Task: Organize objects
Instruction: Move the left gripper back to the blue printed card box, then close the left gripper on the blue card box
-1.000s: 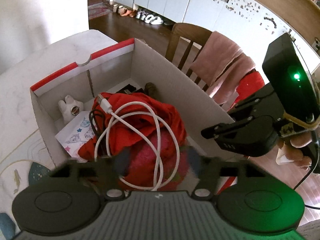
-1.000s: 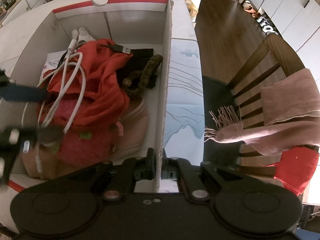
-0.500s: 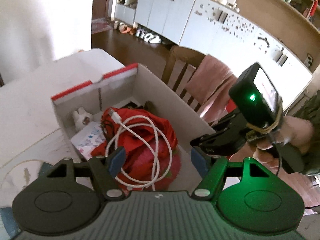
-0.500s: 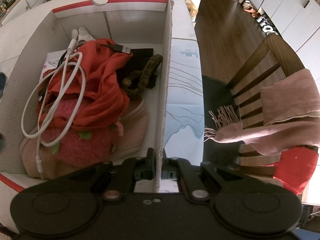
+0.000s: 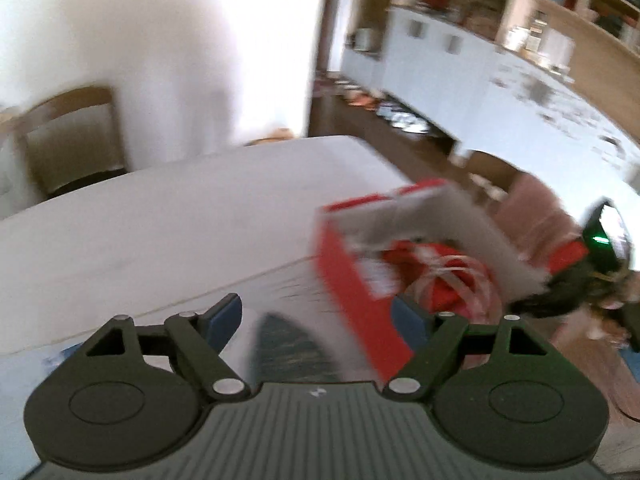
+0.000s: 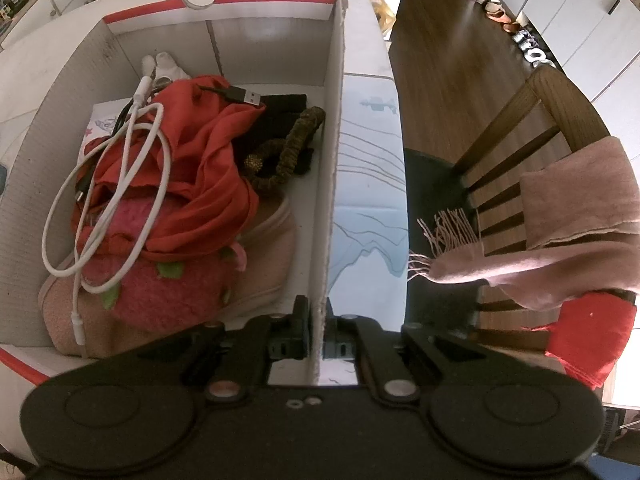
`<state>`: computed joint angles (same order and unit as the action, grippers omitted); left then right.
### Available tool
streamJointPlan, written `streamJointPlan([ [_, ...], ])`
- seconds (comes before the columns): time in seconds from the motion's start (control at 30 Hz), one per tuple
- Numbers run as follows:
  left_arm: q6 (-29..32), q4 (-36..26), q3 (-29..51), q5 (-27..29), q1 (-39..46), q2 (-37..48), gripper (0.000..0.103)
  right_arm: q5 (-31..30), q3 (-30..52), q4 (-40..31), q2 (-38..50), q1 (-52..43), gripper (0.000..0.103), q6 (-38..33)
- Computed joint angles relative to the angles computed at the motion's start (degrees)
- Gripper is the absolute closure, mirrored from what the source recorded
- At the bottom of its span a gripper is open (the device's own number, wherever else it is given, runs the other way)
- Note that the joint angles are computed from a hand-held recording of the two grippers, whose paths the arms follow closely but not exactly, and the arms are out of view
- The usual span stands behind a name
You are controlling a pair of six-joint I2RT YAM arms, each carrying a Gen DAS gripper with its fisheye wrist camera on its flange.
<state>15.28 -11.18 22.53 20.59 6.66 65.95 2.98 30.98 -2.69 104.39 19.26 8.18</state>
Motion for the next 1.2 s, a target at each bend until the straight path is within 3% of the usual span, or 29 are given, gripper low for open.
streamJointPlan([
  [0.2, 9.28, 1.39, 3.87, 0.51, 17.94, 7.24, 0.008, 0.02, 0.55, -0.21, 0.75, -0.20, 0.100, 0.08],
  [0.4, 12.67, 6.39, 8.84, -1.21, 26.77, 18.36, 0.000, 0.02, 1.29, -0.76, 1.39, -0.17, 0.100, 0.43],
  [0.63, 9.04, 13.95, 15.81, -7.49, 28.10, 36.62, 0.000, 0.14, 2.09, -1.38, 2.12, -0.22, 0.099, 0.94],
  [0.83, 4.86, 13.98, 23.50, -11.00, 26.79, 49.78, 0.000, 0.31, 2.80, -1.94, 2.78, -0.09, 0.099, 1.92],
  [1.2, 2.78, 15.05, 29.58, -16.42, 25.02, 60.41, 0.000, 0.38, 3.25, -2.18, 4.29, -0.08, 0.099, 3.11],
])
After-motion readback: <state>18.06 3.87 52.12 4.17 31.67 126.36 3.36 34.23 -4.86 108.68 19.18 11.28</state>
